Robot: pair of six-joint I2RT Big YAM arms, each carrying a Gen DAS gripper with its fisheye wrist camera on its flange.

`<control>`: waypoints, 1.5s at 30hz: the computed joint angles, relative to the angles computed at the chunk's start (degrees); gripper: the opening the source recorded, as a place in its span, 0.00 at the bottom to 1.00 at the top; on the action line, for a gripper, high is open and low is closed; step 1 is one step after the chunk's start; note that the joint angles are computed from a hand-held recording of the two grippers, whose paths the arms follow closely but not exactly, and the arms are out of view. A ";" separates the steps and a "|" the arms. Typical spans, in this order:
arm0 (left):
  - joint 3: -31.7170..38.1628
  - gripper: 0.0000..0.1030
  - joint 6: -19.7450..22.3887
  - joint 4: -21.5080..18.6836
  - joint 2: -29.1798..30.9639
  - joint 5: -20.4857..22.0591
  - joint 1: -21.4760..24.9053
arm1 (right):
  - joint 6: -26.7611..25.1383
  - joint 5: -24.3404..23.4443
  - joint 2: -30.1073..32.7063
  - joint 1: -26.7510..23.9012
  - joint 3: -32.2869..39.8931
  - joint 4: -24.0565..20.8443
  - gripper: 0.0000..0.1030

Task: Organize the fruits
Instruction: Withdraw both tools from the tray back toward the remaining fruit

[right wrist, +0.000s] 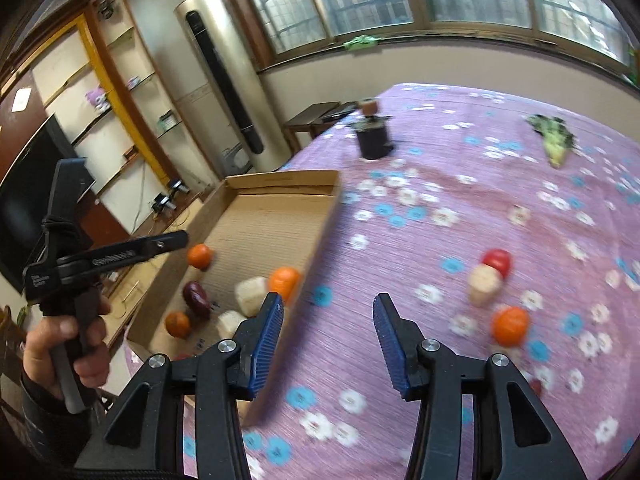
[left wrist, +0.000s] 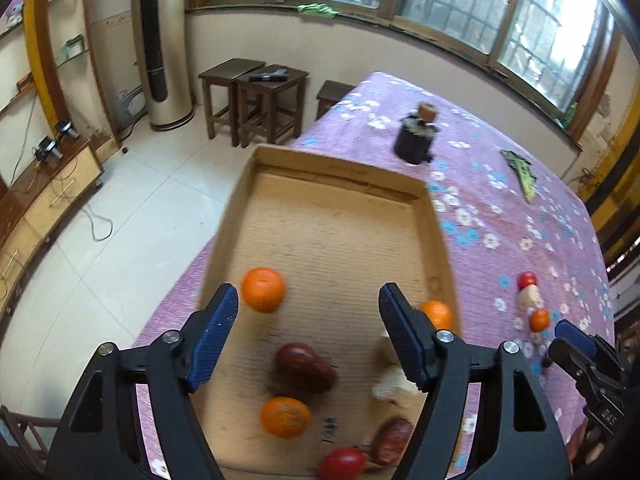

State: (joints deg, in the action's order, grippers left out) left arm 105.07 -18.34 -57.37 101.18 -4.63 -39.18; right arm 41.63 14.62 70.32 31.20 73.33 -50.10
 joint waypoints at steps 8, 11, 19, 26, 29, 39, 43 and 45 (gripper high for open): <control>1.82 0.71 2.27 0.05 0.28 1.31 -4.83 | 5.10 4.02 -9.31 -0.94 -7.18 -4.68 0.47; 2.50 0.71 2.79 -0.19 0.69 1.83 -6.43 | 6.57 4.85 -11.88 -1.43 -9.08 -5.98 0.47; 5.45 0.71 4.07 -1.79 2.47 2.64 -10.01 | 9.33 7.14 -17.00 -1.32 -12.31 -9.08 0.47; 8.40 0.71 4.70 -3.36 4.83 2.82 -12.39 | 10.68 7.08 -19.58 -1.86 -14.93 -10.30 0.47; 9.94 0.71 4.72 -3.96 6.15 2.93 -13.19 | 10.67 6.87 -19.40 -1.85 -15.53 -10.41 0.47; 20.01 0.70 4.18 -7.67 13.86 4.21 -15.00 | 5.04 4.00 -14.45 -4.85 -14.90 -6.92 0.47; 25.99 0.70 3.84 -10.21 18.40 4.65 -15.36 | 1.32 1.93 -10.81 -7.36 -13.92 -4.58 0.47; 29.08 0.70 3.64 -11.72 20.68 4.85 -15.45 | -0.18 0.82 -8.92 -8.54 -13.41 -3.73 0.47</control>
State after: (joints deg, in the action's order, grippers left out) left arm 134.16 -14.71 -69.09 121.86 0.23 -54.62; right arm 41.46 15.44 61.40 22.66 59.92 -53.84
